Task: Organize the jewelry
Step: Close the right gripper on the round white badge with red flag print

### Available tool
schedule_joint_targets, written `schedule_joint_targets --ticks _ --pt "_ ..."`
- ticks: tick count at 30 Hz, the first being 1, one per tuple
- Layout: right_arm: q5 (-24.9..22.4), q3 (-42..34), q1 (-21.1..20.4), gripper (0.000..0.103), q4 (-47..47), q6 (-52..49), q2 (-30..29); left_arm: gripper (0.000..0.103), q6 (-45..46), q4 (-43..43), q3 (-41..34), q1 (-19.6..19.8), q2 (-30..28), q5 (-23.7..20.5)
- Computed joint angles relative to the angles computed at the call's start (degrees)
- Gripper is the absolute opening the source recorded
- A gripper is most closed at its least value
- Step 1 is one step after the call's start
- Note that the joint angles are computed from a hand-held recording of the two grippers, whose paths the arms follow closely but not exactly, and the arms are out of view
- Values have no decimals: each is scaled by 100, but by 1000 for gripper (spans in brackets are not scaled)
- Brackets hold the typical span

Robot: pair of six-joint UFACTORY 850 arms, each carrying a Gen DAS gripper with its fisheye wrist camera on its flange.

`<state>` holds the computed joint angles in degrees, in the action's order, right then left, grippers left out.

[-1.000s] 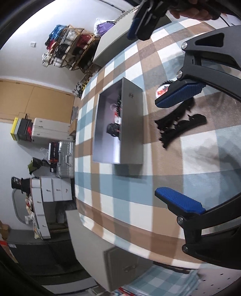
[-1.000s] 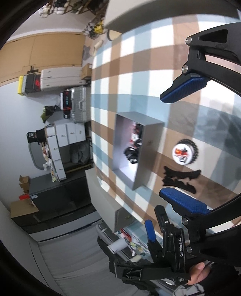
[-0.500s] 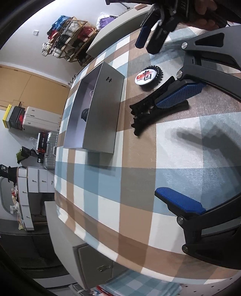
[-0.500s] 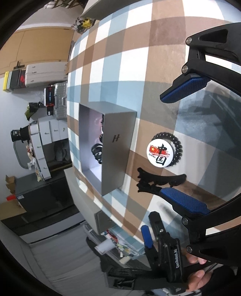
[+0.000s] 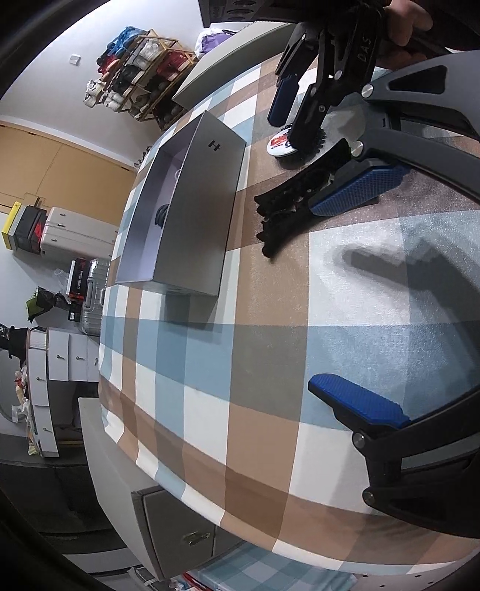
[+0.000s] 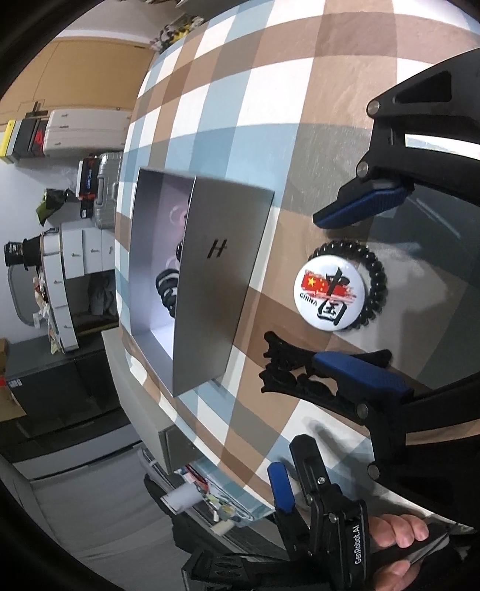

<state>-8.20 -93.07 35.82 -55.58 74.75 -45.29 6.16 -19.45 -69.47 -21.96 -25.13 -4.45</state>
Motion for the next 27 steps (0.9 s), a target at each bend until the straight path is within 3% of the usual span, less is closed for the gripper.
schedule_joint_targets --ticks 7,8,13,15,19,21,27 --pt "-237 -107 43 41 -120 55 -53 85 500 -445 -9 -15 2 -35" --pt "-254 -132 49 35 -9 -85 -68 85 507 -448 -17 -14 -3 -34" --pt "-526 -238 119 33 -107 -127 -129 85 831 -782 -22 5 -8 -47" --pt "-618 -262 148 24 -194 -124 -142 85 858 -830 -16 18 -7 -56" --pt "-636 -235 197 18 -619 153 -127 85 785 -774 -25 27 -17 -80" --pt "-647 -186 230 8 -1051 493 -97 85 808 -802 -27 26 -17 -84" --pt "-502 -163 232 6 -1189 608 -89 85 1248 -1202 -28 31 -16 -70"
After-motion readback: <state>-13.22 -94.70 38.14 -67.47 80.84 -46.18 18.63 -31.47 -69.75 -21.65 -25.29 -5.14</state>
